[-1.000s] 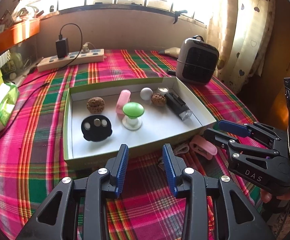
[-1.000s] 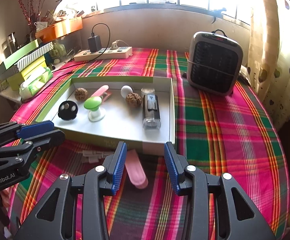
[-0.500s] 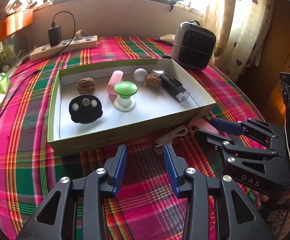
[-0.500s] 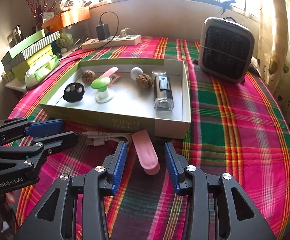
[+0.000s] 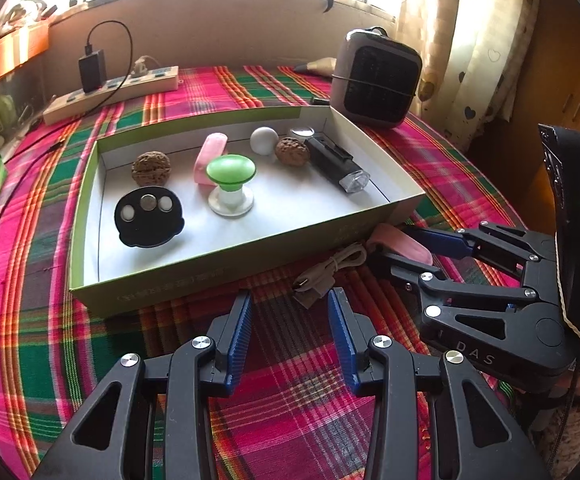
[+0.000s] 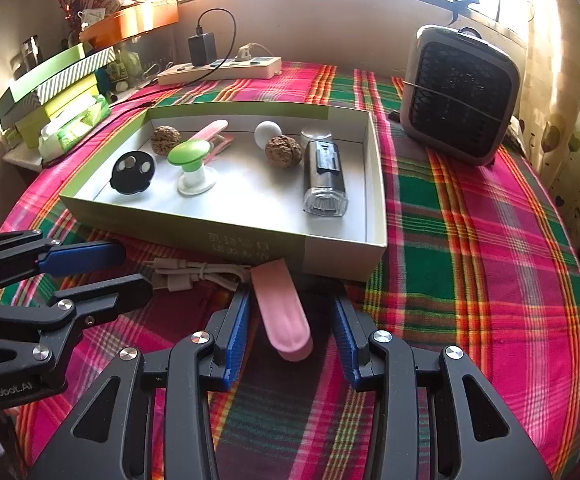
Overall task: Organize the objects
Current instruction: 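Move the right tool to the pink clip while the left approaches the white USB cable, then close the right tool on the pink clip while the left grips the white USB cable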
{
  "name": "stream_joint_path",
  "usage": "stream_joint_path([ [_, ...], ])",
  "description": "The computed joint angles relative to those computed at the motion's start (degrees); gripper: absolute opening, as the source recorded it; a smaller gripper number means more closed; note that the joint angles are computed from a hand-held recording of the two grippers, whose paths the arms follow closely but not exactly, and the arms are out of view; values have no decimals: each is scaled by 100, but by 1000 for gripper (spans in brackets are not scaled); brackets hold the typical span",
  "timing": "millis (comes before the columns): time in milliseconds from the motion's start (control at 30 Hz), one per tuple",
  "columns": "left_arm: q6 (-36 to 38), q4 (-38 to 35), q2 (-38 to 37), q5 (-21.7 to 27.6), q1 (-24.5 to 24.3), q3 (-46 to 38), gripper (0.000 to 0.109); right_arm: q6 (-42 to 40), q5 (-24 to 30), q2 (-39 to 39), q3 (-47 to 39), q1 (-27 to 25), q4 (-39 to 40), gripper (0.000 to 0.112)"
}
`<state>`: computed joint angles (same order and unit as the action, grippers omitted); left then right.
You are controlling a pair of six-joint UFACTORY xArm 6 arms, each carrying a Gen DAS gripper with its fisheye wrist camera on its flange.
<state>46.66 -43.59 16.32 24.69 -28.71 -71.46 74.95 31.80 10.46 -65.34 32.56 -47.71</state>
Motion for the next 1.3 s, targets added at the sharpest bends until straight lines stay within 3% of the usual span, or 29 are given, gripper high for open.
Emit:
stream_joint_path([
  [200, 102, 95, 72, 3, -71, -84, 37, 44, 39, -33, 27, -8, -45, 27],
  [400, 56, 257, 164, 45, -109, -178, 37, 127, 11, -91, 99, -32, -80, 20],
  [700, 177, 310, 270, 57, -175, -317, 37, 229, 50, -256, 295, -3, -126, 19],
  [1300, 862, -337, 123, 717, -260, -300, 37, 442, 202, -571, 646, 28, -199, 19],
])
